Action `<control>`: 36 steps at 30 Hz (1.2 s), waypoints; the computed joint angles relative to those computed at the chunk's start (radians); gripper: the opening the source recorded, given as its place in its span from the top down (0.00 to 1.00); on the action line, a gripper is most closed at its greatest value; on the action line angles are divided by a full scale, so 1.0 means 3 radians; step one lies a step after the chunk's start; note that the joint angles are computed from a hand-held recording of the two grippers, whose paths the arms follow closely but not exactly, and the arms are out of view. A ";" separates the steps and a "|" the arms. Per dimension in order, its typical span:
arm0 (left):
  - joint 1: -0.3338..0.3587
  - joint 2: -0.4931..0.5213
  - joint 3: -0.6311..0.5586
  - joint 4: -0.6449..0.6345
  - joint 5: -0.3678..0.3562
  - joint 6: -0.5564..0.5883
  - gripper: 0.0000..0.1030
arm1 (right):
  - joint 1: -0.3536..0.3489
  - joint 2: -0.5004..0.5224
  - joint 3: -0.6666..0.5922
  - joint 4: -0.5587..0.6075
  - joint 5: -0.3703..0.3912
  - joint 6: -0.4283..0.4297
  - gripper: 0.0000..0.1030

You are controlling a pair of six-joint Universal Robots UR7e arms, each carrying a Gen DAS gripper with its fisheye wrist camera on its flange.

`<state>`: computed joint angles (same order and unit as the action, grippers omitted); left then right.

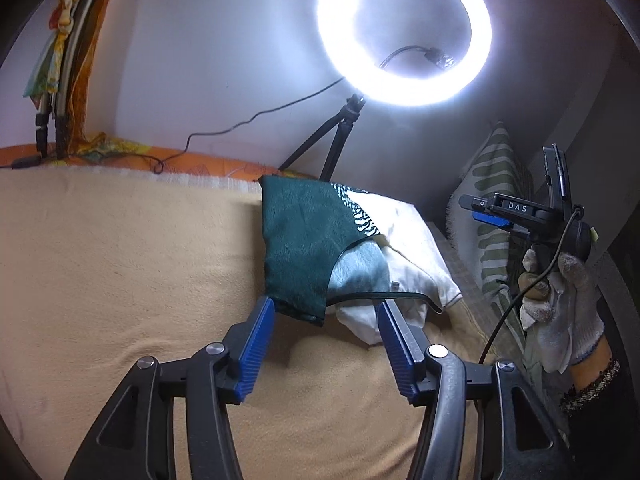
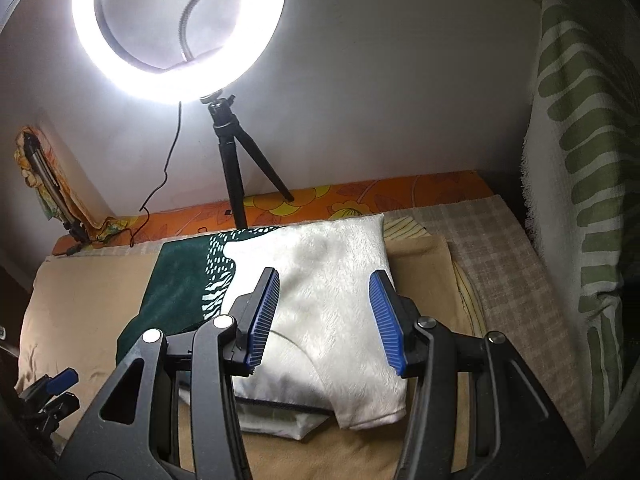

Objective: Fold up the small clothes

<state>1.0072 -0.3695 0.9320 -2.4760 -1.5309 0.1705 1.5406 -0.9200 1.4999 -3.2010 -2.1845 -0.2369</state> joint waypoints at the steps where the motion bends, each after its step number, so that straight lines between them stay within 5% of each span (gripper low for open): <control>1: -0.0009 -0.0054 0.0063 -0.0034 0.0013 0.0030 0.45 | 0.0055 0.0003 0.0031 -0.0049 -0.0069 -0.0024 0.52; 14: -0.0034 -0.0676 0.0695 -0.0271 0.0011 0.0369 0.29 | 0.0680 0.0038 0.0372 -0.0533 -0.0645 -0.0013 0.49; 17: -0.0037 -0.0833 0.0881 -0.0366 0.0030 0.0462 0.15 | 0.0809 0.0100 0.0445 -0.0671 -0.0792 0.0031 0.48; 19: -0.0043 -0.0910 0.0996 -0.0484 0.0062 0.0523 0.08 | 0.0877 0.0153 0.0507 -0.0856 -0.0864 0.0026 0.27; 22: -0.0050 -0.1035 0.1192 -0.0691 0.0111 0.0620 0.00 | 0.0949 0.0218 0.0594 -0.1116 -0.0912 -0.0030 0.16; 36: -0.0051 -0.1128 0.1403 -0.0906 0.0390 0.0889 0.00 | 0.0994 0.0500 0.0699 -0.1629 -0.1120 0.0180 0.09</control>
